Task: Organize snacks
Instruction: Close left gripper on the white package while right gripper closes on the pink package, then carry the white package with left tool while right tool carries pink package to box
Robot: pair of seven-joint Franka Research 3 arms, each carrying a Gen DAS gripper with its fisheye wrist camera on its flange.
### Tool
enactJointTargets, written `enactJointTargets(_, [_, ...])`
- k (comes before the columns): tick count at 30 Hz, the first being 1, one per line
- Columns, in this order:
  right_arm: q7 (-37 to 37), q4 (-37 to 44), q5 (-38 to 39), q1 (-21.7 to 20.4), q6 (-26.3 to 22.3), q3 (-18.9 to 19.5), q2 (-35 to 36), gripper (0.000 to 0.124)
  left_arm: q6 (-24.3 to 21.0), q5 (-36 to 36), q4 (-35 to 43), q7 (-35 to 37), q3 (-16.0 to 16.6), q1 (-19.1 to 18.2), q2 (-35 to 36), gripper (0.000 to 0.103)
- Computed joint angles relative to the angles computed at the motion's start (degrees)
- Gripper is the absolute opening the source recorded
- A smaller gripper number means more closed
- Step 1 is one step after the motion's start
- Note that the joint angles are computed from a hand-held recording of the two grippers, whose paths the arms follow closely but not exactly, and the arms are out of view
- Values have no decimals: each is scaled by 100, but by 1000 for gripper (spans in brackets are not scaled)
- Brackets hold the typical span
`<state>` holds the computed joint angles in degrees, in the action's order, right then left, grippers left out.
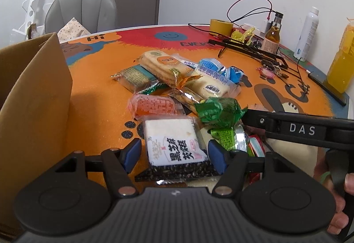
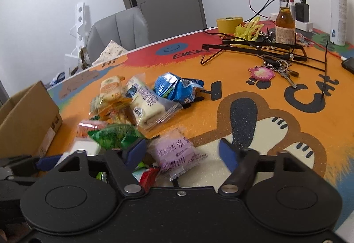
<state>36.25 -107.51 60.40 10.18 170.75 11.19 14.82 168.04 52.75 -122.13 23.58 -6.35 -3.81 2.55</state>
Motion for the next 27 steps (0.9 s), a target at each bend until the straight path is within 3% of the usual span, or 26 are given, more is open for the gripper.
enactJointTargets(2, [58, -108, -163, 64, 89, -39, -66, 45, 31, 112, -38, -96, 7, -4, -30, 62])
enactJointTargets(7, [-62, -259, 206, -29, -113, -6, -264, 42, 183, 134, -160, -249, 11, 58, -130, 49])
enactJointTargets(27, [-873, -828, 1455, 421, 57, -371, -1036, 39, 622, 648, -786, -850, -414, 557, -1066, 47])
